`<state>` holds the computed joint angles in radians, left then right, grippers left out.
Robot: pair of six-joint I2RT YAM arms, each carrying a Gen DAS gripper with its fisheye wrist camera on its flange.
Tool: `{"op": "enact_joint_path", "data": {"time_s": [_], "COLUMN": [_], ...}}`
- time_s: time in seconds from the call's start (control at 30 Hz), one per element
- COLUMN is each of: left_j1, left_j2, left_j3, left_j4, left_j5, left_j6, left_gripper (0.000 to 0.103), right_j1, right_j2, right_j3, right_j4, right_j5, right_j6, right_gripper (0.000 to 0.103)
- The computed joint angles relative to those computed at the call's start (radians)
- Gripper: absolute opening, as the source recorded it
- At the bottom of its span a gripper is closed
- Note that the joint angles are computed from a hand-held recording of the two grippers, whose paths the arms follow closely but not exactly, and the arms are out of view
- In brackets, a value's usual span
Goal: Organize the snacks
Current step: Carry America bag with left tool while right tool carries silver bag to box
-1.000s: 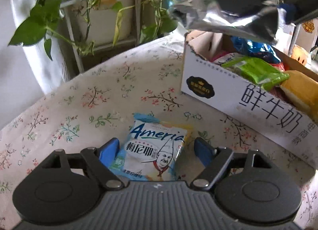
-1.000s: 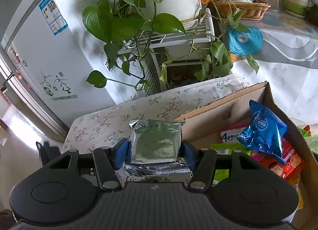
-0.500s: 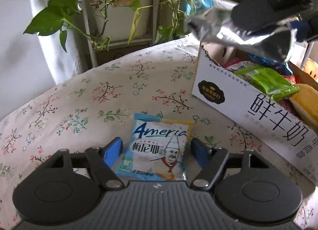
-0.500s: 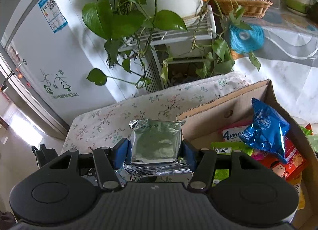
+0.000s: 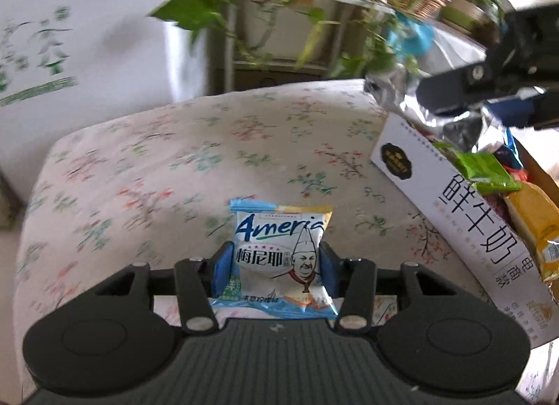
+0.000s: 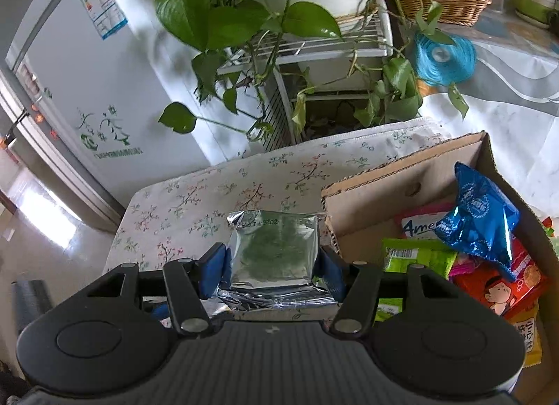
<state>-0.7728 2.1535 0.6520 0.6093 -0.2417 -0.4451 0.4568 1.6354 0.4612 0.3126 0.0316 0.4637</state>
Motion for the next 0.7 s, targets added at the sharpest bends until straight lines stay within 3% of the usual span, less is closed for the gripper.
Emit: {"op": "enact_joint_path", "data": {"time_s": [0.4,0.7], "left_j1": [-0.085,-0.154], "left_j2": [-0.170,-0.352], "left_j3": [-0.201,-0.305], "left_j4": [0.009,-0.050], "left_j5": [-0.131,-0.249], "left_j6": [-0.215,-0.362], "left_gripper": [0.049,0.049], "right_j1": [0.071,0.105], "right_j2": [0.029,-0.072], "right_j3": [-0.001,-0.051], "right_j4": [-0.002,-0.015], "right_j5": [0.022,0.046], "right_j6": [-0.025,-0.023], "right_gripper": [0.065,0.065]}}
